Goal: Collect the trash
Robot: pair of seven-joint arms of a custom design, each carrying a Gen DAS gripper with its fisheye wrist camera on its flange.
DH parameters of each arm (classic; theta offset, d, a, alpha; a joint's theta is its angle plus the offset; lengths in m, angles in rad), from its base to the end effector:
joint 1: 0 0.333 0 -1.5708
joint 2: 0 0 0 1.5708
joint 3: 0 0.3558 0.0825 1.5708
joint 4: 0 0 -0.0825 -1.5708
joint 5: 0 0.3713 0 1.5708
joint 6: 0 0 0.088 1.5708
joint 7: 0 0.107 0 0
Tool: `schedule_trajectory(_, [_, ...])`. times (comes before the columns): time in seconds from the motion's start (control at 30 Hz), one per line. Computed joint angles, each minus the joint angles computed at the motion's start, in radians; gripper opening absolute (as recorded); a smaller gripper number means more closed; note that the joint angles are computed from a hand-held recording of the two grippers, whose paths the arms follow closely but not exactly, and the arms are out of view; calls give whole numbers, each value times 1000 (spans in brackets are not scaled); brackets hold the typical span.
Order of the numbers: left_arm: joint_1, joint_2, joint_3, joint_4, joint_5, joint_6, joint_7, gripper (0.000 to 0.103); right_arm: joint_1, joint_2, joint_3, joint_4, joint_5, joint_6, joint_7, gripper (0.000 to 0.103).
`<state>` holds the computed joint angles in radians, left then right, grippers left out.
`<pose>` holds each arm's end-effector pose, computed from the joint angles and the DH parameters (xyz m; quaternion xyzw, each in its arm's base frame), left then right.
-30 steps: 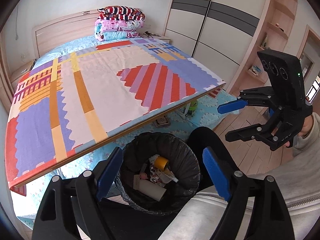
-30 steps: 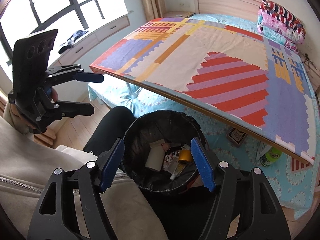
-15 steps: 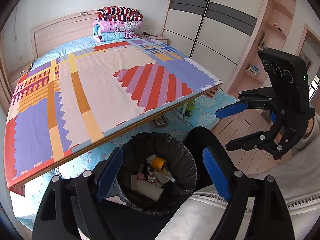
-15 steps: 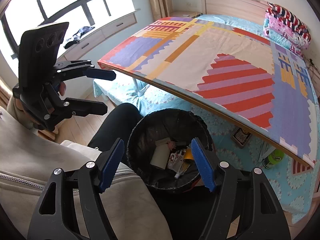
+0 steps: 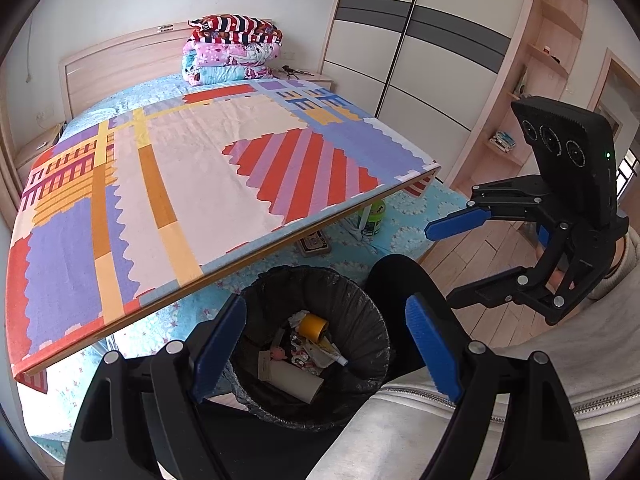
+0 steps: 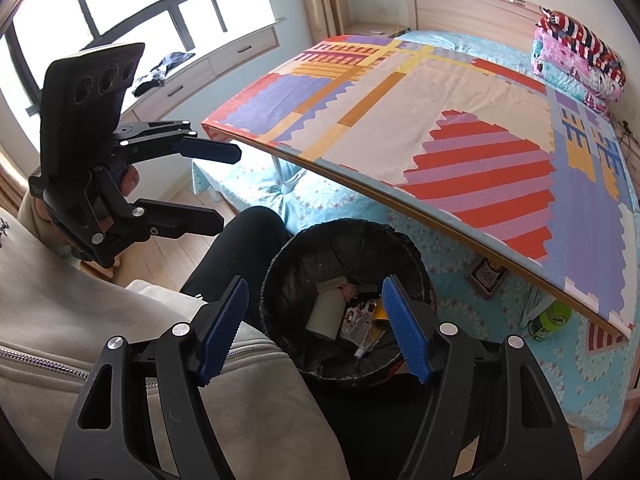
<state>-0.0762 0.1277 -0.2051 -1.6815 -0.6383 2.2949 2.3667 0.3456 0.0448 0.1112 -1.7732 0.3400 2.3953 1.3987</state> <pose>0.6092 -0.1808 0.6204 -0.3682 0.8534 -0.3654 0.0507 0.5476 0.2704 0.6329 -0.8021 0.5061 -0.0499 0.3131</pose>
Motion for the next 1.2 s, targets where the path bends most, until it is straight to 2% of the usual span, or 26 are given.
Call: schedule_trajectory(1.2, [0,-7,-1,-4,-43,-21,34,79,-2,-5,-1,-6,12,13,-10,69])
